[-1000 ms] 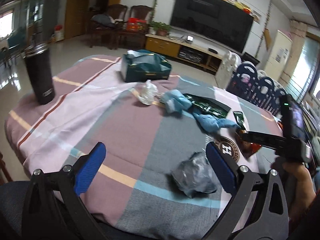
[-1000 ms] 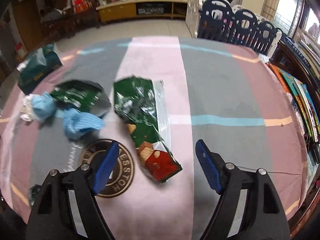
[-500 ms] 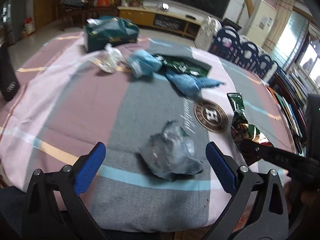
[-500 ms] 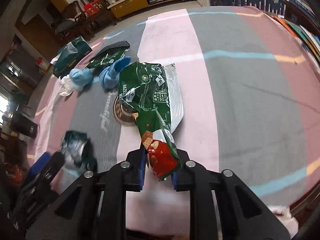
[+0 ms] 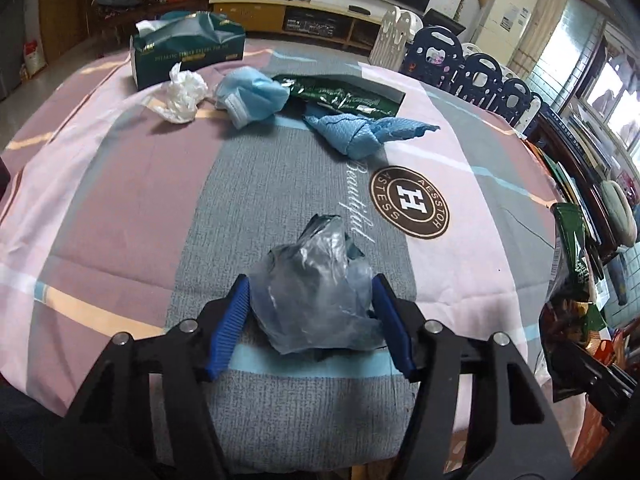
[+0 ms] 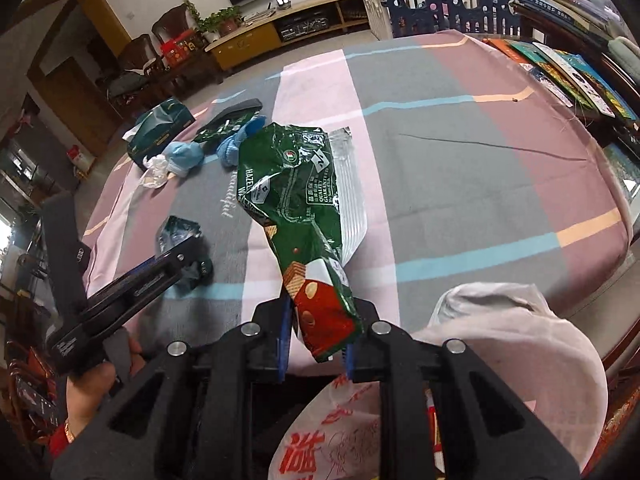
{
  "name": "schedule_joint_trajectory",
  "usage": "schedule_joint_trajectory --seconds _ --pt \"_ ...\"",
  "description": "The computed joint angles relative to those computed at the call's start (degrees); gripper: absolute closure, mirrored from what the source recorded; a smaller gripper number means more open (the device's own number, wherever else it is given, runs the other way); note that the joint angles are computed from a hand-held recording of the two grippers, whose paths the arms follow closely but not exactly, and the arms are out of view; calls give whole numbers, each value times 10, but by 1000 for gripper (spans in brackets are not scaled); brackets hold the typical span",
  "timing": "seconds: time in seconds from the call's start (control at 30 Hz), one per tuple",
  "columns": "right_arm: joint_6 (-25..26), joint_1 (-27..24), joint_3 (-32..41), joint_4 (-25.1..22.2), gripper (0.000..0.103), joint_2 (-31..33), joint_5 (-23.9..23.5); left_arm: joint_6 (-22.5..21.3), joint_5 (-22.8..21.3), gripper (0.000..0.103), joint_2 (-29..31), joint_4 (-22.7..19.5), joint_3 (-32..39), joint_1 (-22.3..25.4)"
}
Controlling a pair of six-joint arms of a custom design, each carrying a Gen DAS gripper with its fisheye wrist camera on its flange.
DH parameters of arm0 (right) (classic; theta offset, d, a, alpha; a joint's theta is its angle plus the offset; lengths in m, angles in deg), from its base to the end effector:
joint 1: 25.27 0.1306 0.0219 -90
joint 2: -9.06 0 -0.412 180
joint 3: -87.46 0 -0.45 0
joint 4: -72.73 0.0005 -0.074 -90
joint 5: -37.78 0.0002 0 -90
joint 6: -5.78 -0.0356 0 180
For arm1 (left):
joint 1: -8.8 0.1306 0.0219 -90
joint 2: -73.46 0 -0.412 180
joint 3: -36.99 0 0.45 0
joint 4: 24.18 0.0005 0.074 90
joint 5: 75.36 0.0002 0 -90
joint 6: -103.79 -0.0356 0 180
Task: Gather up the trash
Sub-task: 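Carry the green snack bag over the wastebasket with the right gripper while the left gripper holds the clear bag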
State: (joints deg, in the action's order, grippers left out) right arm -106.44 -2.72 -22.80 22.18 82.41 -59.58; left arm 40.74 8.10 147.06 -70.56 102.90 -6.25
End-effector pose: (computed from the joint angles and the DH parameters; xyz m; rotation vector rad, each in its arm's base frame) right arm 0.3834 0.1636 0.4083 -0.0609 2.5709 0.4695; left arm 0.4022 -0.1045 0.3769 -0.3067 2.4939 -0.1579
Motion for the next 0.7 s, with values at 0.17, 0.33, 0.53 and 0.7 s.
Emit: schedule_joint_trajectory --seconds 0.17,0.33,0.53,0.7 --pt "2 7 3 -9 82 -12 16 -1 -13 42 -36 21 -14 -6" --pt "-7 7 6 -16 82 -19 16 20 -28 42 -90 41 -38 -10" --pt "-7 10 0 -26 82 -41 25 45 -9 42 -115 26 -48 -16" --pt "-7 9 -7 -34 82 -54 31 69 -30 42 -114 4 -45 -40"
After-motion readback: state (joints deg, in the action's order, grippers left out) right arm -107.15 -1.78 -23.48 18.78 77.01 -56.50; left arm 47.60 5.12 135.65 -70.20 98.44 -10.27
